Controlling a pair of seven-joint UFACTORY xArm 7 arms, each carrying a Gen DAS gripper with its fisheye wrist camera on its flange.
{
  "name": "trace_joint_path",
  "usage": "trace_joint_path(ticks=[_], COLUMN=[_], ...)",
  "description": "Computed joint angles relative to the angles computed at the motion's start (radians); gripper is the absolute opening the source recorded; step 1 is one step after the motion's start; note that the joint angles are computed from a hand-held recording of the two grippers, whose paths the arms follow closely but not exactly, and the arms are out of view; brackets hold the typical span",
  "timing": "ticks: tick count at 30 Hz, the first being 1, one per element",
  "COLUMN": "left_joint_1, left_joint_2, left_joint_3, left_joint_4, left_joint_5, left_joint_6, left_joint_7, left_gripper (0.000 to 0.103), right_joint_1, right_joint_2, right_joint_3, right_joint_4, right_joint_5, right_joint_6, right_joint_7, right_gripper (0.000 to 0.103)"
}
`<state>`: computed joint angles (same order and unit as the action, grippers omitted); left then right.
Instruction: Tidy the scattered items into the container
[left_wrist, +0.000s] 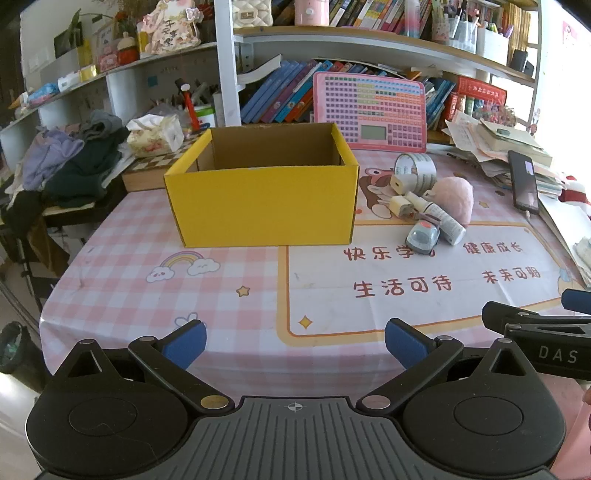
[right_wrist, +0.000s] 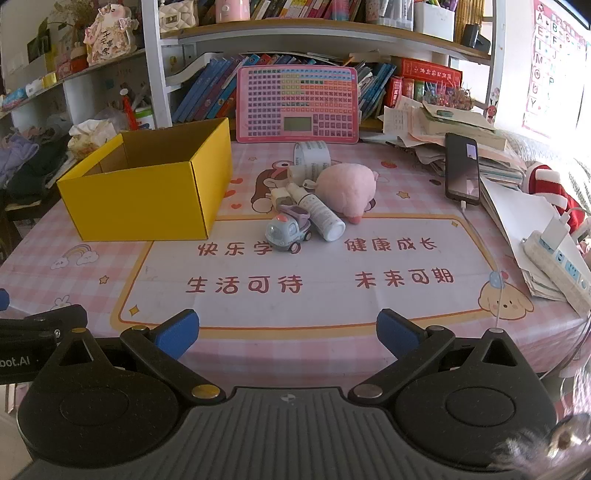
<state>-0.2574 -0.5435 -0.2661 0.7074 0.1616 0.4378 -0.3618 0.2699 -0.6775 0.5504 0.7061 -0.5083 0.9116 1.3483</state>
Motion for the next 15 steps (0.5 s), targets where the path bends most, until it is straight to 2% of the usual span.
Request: trace_joint_path(ticks=[15], left_joint_1=[-0.010], left_joint_2=[0.020], left_joint_3=[0.022], left_joint_4=[0.009], left_joint_5=[-0.022], left_joint_6=[-0.001], left_joint_7=[0.027], left_gripper=[0.103], right_joint_1=[0.001], right_joint_2=[0.028], right_joint_3=[0.001], right_joint_4=[0.014], right_joint_5=[-0.016], right_joint_6=[0.002], right_joint_7=[0.011], right_gripper=[0.103])
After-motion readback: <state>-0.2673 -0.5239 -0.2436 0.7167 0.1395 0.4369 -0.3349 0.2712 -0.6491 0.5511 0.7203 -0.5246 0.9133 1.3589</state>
